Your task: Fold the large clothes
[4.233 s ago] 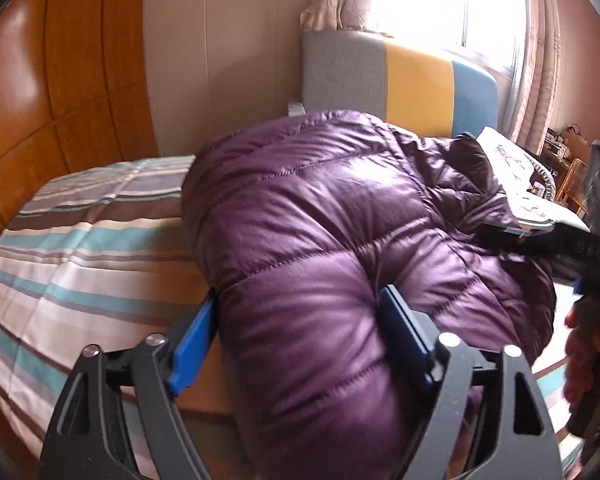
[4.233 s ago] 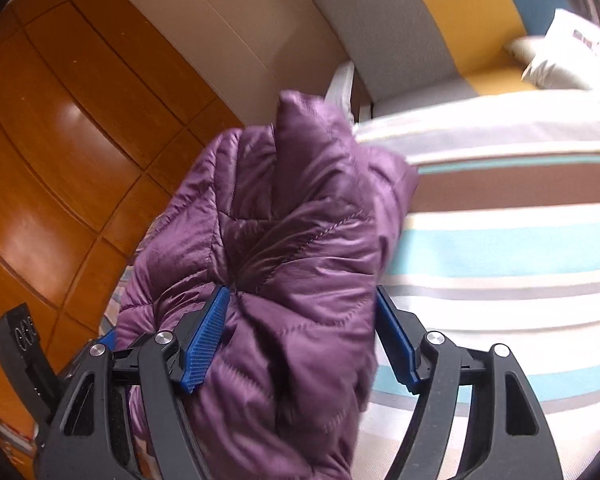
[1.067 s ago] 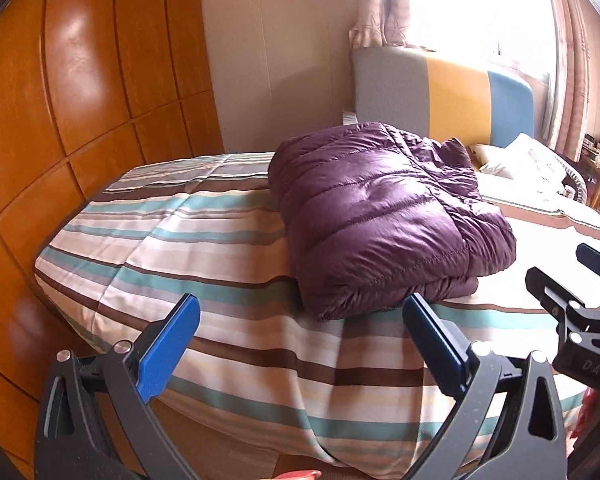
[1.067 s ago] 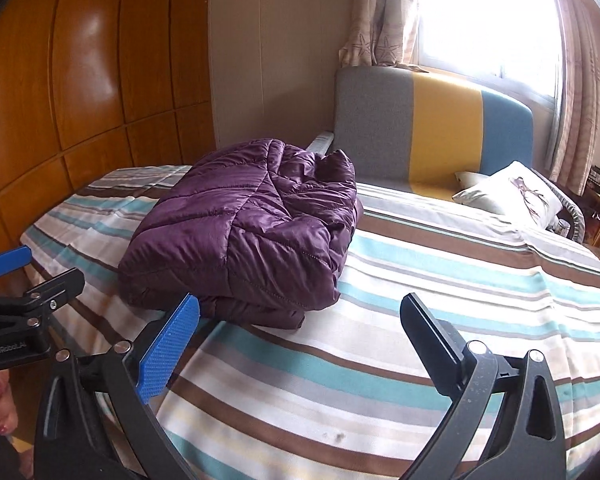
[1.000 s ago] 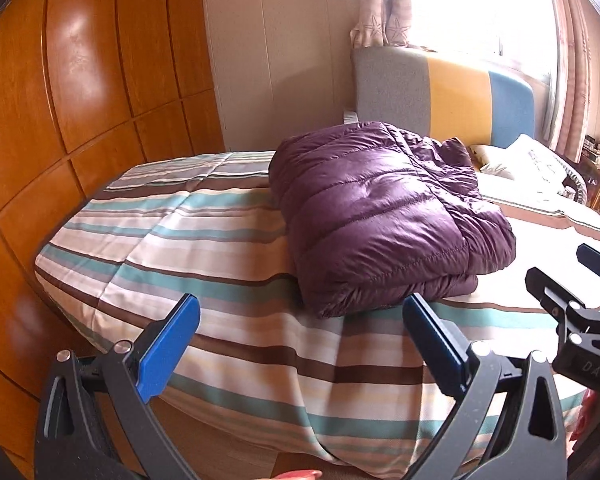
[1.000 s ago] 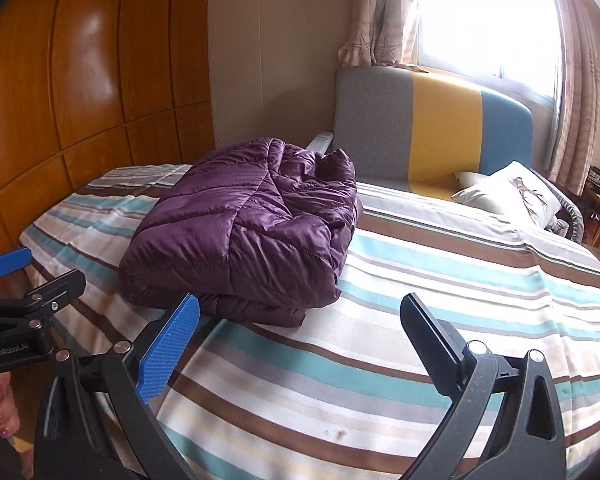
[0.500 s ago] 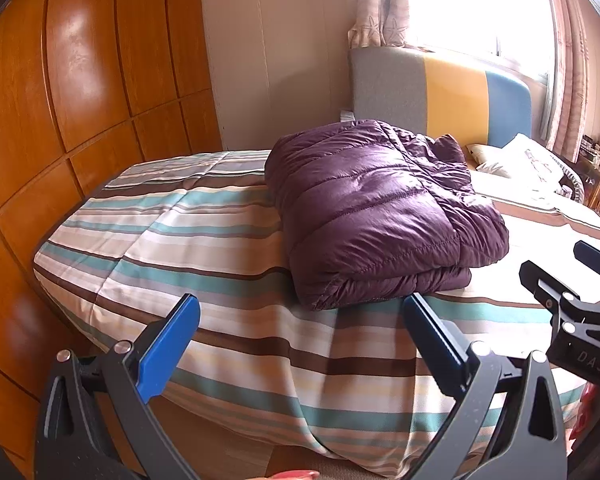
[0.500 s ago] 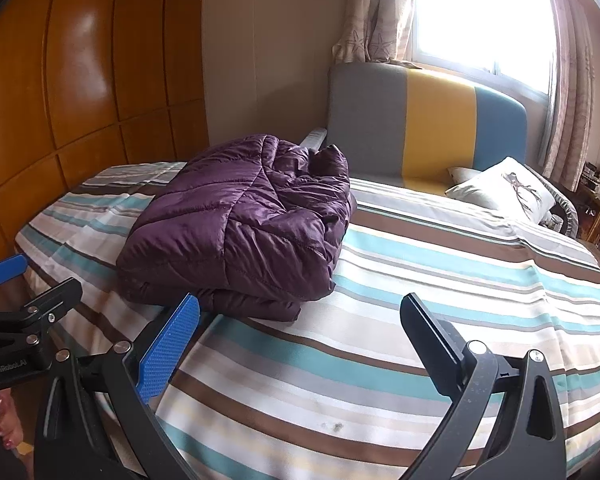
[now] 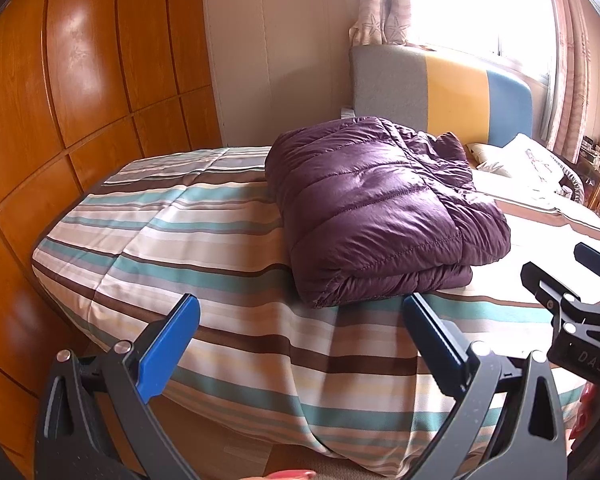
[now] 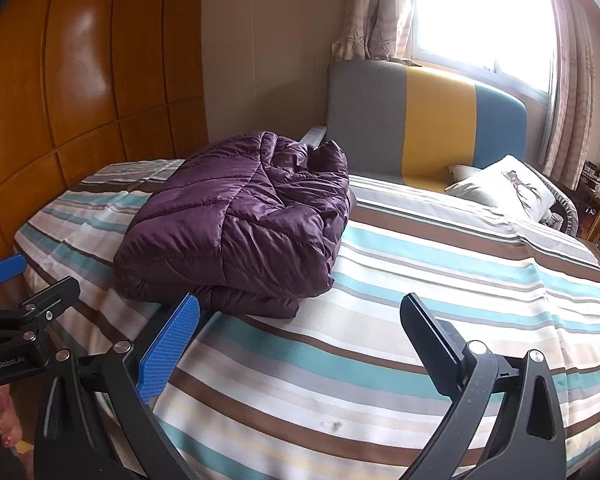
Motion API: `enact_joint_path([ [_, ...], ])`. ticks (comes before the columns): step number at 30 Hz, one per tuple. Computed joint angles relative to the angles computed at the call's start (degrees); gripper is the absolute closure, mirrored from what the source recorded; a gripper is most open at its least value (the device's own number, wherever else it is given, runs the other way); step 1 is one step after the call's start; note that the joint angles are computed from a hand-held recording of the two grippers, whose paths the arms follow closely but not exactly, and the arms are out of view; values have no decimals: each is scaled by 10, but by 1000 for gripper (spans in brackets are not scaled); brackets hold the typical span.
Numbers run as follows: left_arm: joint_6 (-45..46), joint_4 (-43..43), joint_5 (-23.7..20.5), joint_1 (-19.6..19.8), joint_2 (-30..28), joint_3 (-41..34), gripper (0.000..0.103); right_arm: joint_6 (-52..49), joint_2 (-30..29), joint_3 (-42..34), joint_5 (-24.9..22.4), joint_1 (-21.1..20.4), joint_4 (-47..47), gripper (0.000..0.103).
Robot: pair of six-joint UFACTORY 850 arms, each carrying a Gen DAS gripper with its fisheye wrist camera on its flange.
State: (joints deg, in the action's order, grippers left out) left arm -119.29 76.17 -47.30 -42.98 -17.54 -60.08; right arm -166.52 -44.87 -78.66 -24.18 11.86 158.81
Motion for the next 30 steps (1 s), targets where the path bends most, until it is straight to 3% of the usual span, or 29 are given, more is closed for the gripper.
enact_joint_path([
  [30, -9, -8, 29, 6, 0, 4, 2, -7, -4, -3, 8, 1, 4, 3],
])
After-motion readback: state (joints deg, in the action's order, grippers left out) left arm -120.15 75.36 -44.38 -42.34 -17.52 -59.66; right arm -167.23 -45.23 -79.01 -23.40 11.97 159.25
